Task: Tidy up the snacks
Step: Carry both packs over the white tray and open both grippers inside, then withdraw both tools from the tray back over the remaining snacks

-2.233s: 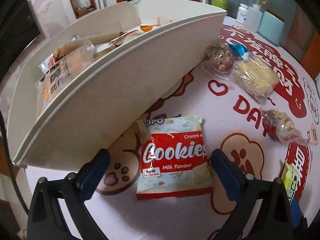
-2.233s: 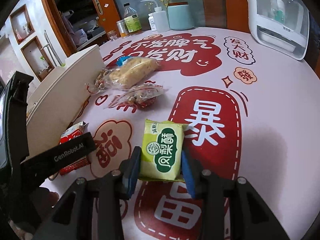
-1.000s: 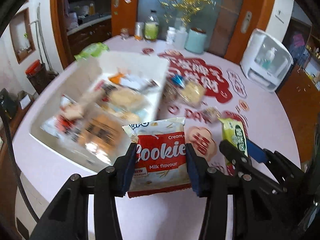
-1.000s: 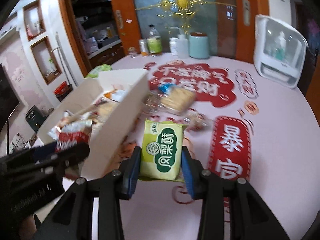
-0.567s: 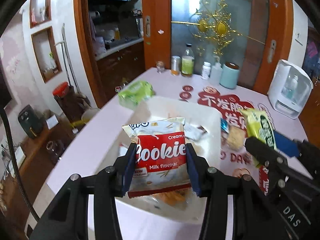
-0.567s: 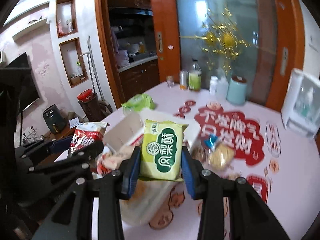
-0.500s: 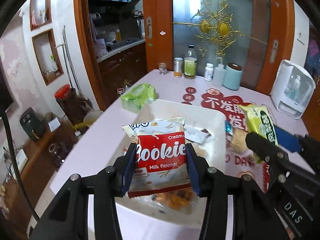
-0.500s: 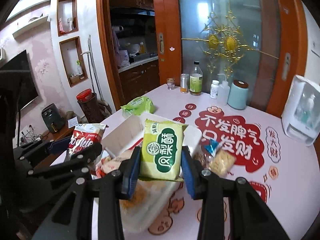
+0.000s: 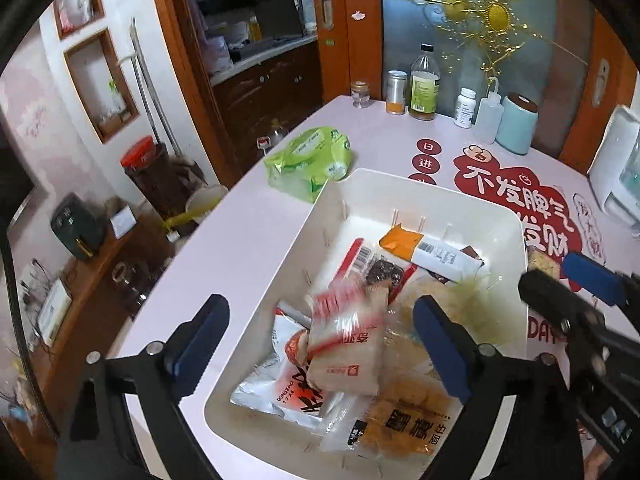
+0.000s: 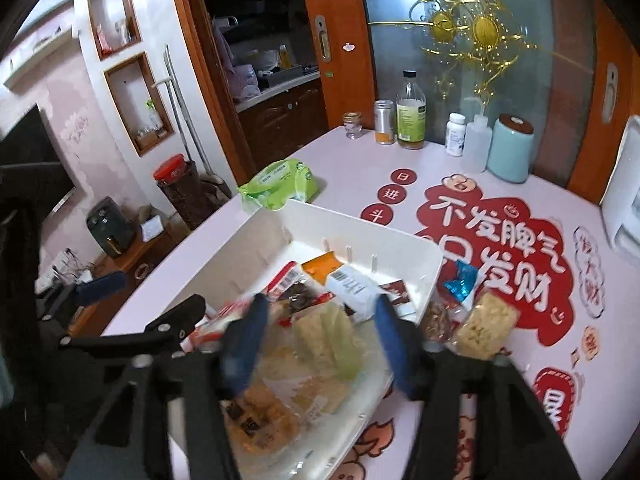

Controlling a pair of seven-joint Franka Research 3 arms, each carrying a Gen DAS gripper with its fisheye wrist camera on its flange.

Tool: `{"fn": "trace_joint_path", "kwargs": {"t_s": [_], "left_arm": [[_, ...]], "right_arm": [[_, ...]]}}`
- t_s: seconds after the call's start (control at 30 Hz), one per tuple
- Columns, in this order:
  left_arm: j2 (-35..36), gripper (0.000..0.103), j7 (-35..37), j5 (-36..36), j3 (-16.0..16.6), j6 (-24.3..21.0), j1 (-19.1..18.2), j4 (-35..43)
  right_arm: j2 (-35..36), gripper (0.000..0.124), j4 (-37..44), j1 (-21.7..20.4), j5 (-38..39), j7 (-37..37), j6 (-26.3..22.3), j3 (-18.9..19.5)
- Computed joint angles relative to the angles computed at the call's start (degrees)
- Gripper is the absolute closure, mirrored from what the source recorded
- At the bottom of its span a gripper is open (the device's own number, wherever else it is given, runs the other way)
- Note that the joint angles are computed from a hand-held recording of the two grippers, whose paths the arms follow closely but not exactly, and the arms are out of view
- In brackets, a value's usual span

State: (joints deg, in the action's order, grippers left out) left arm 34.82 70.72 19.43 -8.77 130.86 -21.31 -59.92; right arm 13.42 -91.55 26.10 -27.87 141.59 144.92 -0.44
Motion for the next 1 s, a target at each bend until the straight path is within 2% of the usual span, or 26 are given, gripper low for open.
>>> {"fn": "trace_joint_path", "kwargs": {"t_s": [0.17,0.43,0.53,0.67,0.87,1.0], "left_arm": [[-2.4,0.003,1.3,-3.3,-1.6,1.9,2.3,-4.6],[-4.2,0.003,4.1,-3.9,-2.6,2.9,2.0,-7.1],[-4.8,0.003,6.1,-4.6,-3.4,3.6,1.9,-7.6],[-5.4,0.003,9.9,-6.1,-4.8,3.4,1.5,-7.4],[-6.4,0.003,16.1,-6.5,-5.9,5.3,-0.1,-7.5],[-3.3,0.003,21.7,-9.4,-7.5,1.4,-1.4,-0.4]], "right_arm": [[-3.4,0.054,-4.5,0.8,-5.3,4.4,0.7,-0.1],[-11.2,0.054,-13.4,-2.3,-9.7,9.1,-1.3,2.5],[-15.3,0.054,-17.3,-4.3,-12.1,11.2,-4.1,4.2],[-20.5,0.054,-20.9,-7.4,-16.1,13.3,-10.9,7.1],[-25.7,0.054,-25.1,-11.6,-13.5,11.0,-14.9,8.9],[-26.7,0.054,-26.8,-13.8,-10.5,9.7,-14.3,9.0]]}}
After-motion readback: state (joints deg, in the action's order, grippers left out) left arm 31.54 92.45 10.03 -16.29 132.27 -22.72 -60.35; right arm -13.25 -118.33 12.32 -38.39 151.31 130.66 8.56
